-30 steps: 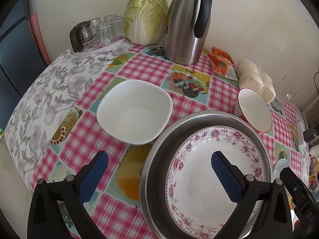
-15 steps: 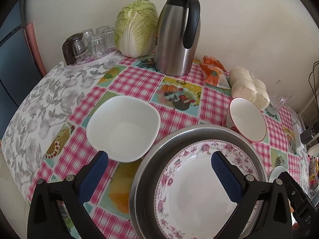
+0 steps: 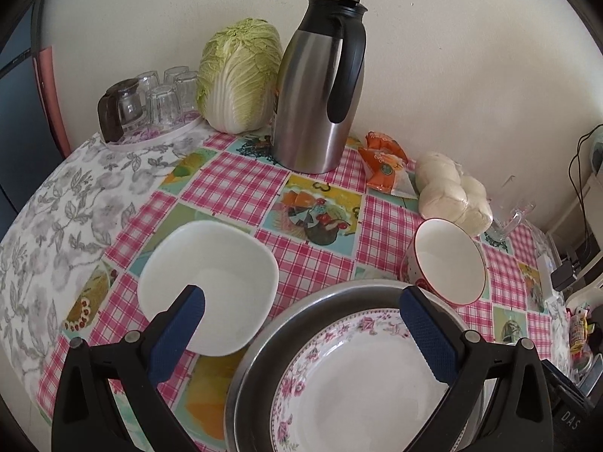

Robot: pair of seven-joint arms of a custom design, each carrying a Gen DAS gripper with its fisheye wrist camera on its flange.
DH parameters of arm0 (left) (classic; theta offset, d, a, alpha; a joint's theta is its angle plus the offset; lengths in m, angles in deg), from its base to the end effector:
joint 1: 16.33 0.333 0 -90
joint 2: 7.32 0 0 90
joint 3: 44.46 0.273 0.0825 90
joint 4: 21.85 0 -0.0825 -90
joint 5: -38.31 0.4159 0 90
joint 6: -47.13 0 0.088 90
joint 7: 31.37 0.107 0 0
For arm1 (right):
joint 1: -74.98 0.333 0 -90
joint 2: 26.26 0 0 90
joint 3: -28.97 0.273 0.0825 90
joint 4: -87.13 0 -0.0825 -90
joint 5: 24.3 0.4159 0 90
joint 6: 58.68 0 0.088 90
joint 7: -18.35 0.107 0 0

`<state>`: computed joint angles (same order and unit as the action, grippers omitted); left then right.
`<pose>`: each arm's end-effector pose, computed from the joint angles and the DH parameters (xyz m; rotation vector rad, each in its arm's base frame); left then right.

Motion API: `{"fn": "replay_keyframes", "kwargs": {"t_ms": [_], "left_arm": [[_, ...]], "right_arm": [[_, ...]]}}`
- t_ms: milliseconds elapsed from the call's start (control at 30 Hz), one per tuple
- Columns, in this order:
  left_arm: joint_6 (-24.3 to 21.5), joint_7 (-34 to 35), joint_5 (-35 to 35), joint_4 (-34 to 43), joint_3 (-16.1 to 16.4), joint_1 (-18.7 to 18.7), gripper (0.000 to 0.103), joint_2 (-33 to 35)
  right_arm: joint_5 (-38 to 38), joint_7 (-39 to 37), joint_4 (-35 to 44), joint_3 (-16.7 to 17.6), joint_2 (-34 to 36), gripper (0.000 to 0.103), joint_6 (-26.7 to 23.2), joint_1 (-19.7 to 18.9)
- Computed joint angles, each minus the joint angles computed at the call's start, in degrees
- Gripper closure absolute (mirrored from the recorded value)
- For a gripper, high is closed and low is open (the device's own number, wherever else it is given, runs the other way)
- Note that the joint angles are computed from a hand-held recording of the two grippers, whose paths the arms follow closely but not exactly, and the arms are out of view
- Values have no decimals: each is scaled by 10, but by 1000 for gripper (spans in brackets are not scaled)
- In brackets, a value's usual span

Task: Organize plates and bowls
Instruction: 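Move both grippers to the rim of the red-rimmed white bowl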

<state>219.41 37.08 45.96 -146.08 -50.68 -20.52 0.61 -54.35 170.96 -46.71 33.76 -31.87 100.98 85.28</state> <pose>0.6071 -0.1205 0.3491 -1.9374 1.7969 -0.8110 0.5351 0.1679 0.3696 -1.4565 2.1590 -0.5013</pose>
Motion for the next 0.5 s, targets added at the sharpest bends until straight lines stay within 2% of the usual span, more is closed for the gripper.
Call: {"fn": "replay_keyframes", "kwargs": {"t_ms": [133, 233, 300, 400, 500], "left_arm": [[4, -2, 13, 20, 3, -4, 0, 9], [1, 56, -42, 44, -26, 16, 0, 25], [-1, 76, -66, 60, -34, 19, 0, 35], [5, 144, -137, 83, -69, 42, 0, 53], [-10, 171, -146, 115, -67, 35, 0, 71]], "right_arm": [[19, -31, 14, -9, 9, 0, 0, -2], [35, -51, 23, -16, 16, 0, 3, -5], [23, -45, 34, -18, 21, 0, -6, -10], [40, -73, 48, -25, 29, 0, -6, -11], [70, -111, 66, -31, 39, 0, -11, -11]]}}
